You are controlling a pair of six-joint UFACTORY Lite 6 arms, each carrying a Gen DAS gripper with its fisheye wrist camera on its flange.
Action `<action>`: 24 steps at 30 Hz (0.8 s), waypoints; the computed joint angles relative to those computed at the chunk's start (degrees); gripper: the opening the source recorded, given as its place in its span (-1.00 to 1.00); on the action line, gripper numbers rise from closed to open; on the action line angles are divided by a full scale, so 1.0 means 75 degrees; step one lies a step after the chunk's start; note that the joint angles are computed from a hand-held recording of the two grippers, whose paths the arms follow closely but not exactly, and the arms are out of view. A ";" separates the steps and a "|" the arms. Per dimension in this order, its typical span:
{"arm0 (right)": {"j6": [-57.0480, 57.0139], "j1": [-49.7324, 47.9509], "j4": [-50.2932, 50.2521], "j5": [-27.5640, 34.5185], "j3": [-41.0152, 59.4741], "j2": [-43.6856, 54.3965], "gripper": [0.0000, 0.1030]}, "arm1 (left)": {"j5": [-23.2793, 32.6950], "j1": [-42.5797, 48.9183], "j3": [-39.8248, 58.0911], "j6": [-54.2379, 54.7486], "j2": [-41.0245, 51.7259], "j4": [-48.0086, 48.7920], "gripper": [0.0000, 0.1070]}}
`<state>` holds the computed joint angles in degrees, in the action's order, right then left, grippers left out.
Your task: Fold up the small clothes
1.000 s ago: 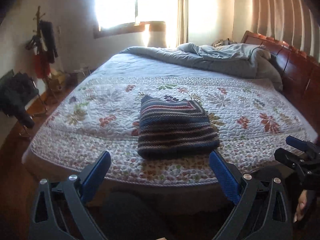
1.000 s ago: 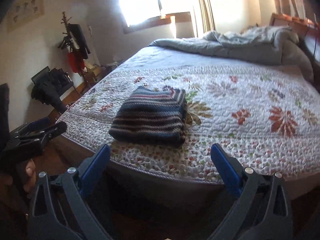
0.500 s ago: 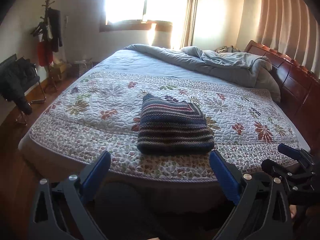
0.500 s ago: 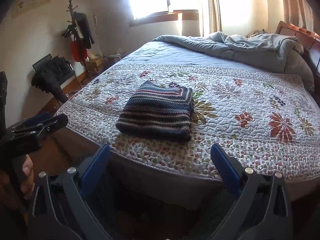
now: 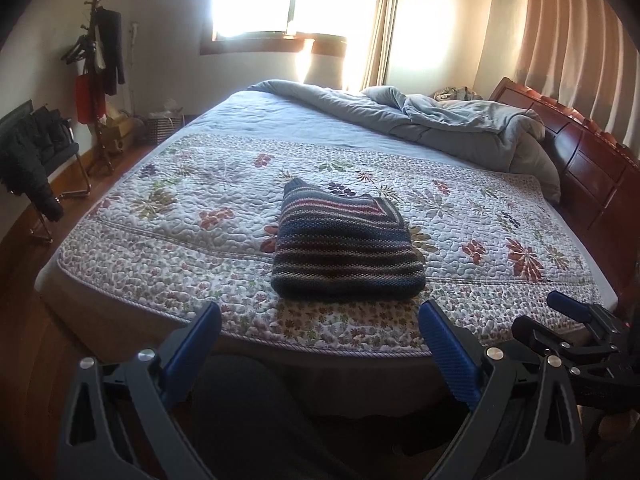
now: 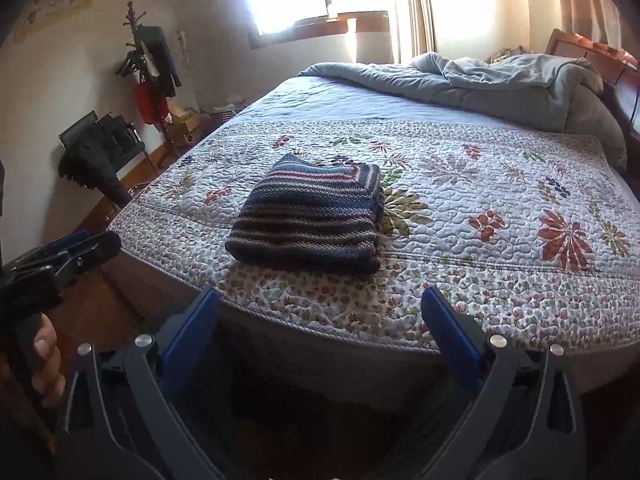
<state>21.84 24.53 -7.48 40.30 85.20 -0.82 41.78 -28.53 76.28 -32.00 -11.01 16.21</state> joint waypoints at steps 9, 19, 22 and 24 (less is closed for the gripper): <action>0.0000 -0.0129 0.0123 -0.0110 -0.0063 -0.0072 0.94 | 0.0201 -0.0244 0.0239 -0.0188 0.0142 0.0363 0.85; -0.0363 -0.0362 0.0460 -0.0229 -0.0139 -0.0010 0.94 | 0.0315 -0.0474 0.0207 -0.0875 0.0229 0.0988 0.85; -0.0362 -0.0370 0.0515 -0.0263 -0.0217 -0.0021 0.94 | 0.0319 -0.0492 0.0155 -0.0968 0.0232 0.1014 0.85; -0.0341 -0.0359 0.0502 -0.0272 -0.0219 -0.0024 0.94 | 0.0199 -0.0434 0.0106 -0.0849 0.0203 0.0912 0.85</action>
